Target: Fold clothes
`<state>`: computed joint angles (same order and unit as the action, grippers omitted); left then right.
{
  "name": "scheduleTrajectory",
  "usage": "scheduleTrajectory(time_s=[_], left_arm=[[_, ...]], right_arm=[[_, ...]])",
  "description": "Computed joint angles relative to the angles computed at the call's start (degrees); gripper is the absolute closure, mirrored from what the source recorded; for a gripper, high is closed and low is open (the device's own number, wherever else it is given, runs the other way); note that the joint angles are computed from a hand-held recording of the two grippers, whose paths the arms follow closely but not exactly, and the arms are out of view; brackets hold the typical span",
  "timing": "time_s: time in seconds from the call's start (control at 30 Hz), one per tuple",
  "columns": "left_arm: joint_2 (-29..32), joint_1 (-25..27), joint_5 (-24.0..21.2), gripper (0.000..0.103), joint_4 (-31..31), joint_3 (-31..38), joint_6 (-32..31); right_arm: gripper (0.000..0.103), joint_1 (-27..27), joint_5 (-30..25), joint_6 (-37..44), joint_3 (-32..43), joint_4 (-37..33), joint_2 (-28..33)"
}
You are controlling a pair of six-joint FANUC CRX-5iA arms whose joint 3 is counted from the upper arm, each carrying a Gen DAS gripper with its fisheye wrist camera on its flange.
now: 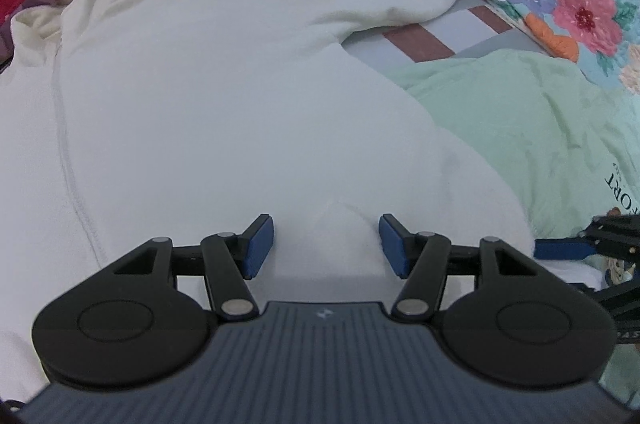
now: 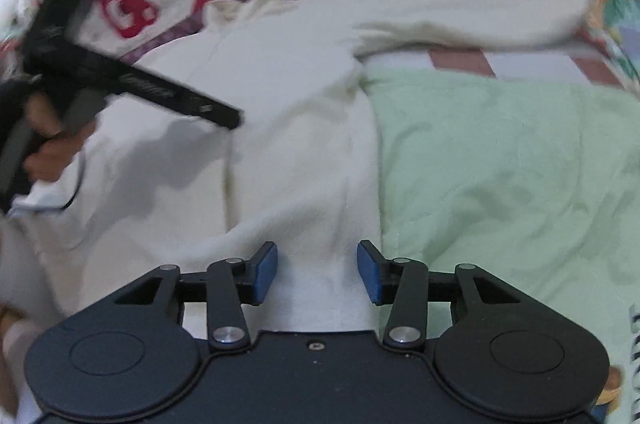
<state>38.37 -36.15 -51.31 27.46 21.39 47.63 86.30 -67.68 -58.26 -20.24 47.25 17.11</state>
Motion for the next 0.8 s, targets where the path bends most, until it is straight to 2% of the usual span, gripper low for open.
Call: scheduleTrajectory(time_s=[0.03,0.1,0.2,0.27,0.3,0.37,0.47,0.5,0.53,0.57,0.6,0.67,0.7,0.73,0.77,0.8], left_arm=[[-0.02,0.01,0.06,0.045,-0.02,-0.11,0.36],[-0.02,0.04,0.01,0.045,-0.4,-0.1,0.96],[-0.63,0.33,0.27,0.045,-0.17,-0.79,1.09],[-1.58,0.86,0.55,0.045,1.42,-1.9,0.4],[-2.01,1.14,0.67,0.045,2.8,-2.57,-0.43],[-2.55,1.6,0.44,0.044,4.89,-3.51,-1.66],[-1.94,1.49,-1.51,0.043,2.56,-2.44,0.01],[-1.95,1.34,-1.74,0.043,1.59,-2.43,0.24],[-2.42,1.31,-1.22,0.043,1.54,-3.24,-0.04],[-2.89,1.29,-0.74,0.043,1.58,-4.04,-0.36],[-3.26,1.47,-0.61,0.043,2.56,-4.81,-1.11],[-3.52,1.72,-0.45,0.043,3.96,-5.41,-1.78],[-3.16,1.77,-1.08,0.043,4.83,-5.06,-2.51],[-2.68,1.67,-1.69,0.043,5.87,-4.56,-3.39],[-2.23,1.29,-1.78,0.043,6.49,-3.96,-4.07],[-1.76,0.88,-1.9,0.043,7.06,-3.29,-4.79]], right_arm=[[0.054,-0.08,0.28,-2.22,-0.67,0.63,0.11],[0.09,0.07,0.26,-6.11,-1.76,2.72,0.64],[0.095,1.34,-1.34,-15.96,-4.43,7.21,-0.15],[0.096,3.66,-7.94,-21.59,-4.23,9.8,-0.4],[0.103,4.95,-11.95,-24.11,-3.87,10.9,-0.43],[0.103,7.21,-20.06,-24.78,-1.12,9.77,-0.14],[0.102,7.77,-25.33,-11.43,5.91,-2.43,1.72],[0.101,7.44,-24.95,-9.2,7.08,-6.53,2.06],[0.101,7.27,-21.57,-9.96,5.85,-8.1,0.97],[0.101,7.6,-17.62,-13.73,3.19,-6.67,-0.51],[0.1,8.03,-16.68,-16.14,1.96,-4.22,-0.75],[0.094,8.42,-16.46,-17.32,1.07,0.05,-0.73],[0.086,8.12,-15.43,-17.11,0.52,1.78,-0.99],[0.077,7.62,-14.27,-16.77,0.09,3.14,-1.16],[0.06,6.91,-12.7,-16.28,-0.52,4.65,-1.38],[0.053,5.91,-10.77,-15.34,-0.98,5.87,-1.5]])
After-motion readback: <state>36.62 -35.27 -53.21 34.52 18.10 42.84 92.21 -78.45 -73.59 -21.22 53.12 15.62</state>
